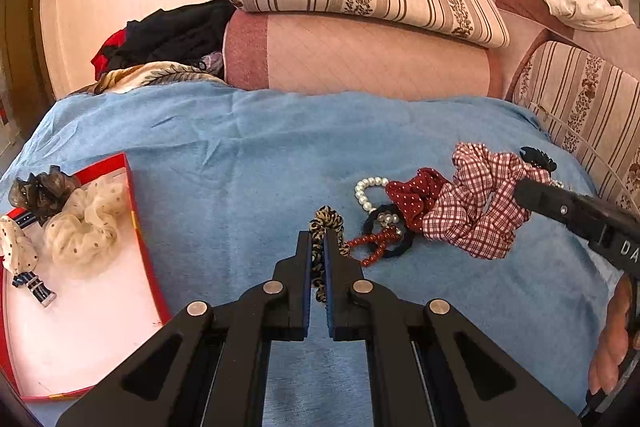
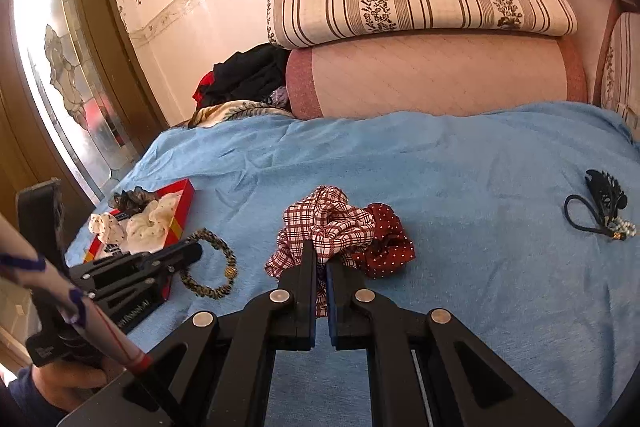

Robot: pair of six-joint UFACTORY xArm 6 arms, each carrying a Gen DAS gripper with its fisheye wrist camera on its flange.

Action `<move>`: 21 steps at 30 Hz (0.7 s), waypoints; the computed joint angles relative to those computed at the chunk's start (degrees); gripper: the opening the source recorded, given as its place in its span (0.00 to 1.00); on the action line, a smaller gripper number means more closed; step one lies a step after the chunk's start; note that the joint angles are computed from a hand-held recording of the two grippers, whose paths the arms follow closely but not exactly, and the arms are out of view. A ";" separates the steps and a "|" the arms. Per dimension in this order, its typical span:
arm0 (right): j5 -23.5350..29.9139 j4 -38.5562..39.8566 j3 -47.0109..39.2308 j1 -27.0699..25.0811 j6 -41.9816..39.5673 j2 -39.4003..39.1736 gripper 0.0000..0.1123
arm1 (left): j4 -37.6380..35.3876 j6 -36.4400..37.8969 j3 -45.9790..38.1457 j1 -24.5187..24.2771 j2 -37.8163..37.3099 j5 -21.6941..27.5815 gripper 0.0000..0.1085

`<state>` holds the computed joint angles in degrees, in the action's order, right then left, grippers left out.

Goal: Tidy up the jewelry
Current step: 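Carry the bracelet with the left tool while the right tool carries the gingham scrunchie to the box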

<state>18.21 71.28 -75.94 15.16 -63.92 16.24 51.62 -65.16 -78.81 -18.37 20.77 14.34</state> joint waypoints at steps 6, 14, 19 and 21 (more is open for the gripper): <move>-2.78 -0.92 1.49 1.70 -0.77 -1.14 0.04 | 3.34 -3.74 1.57 0.90 -2.08 -0.21 0.05; -6.04 -0.48 3.12 4.02 -3.68 -2.83 0.04 | 8.54 -9.58 4.47 2.27 -5.57 -0.22 0.05; -8.20 0.59 4.14 5.61 -5.82 -3.92 0.04 | 12.42 -13.90 6.83 3.20 -8.64 -0.32 0.05; -10.12 1.13 4.97 6.70 -6.82 -4.64 0.04 | 14.36 -16.39 8.23 3.69 -10.46 -0.52 0.05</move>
<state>8.09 72.41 -70.97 21.86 -70.74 11.60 65.98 -81.55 -70.58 -14.68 10.30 13.82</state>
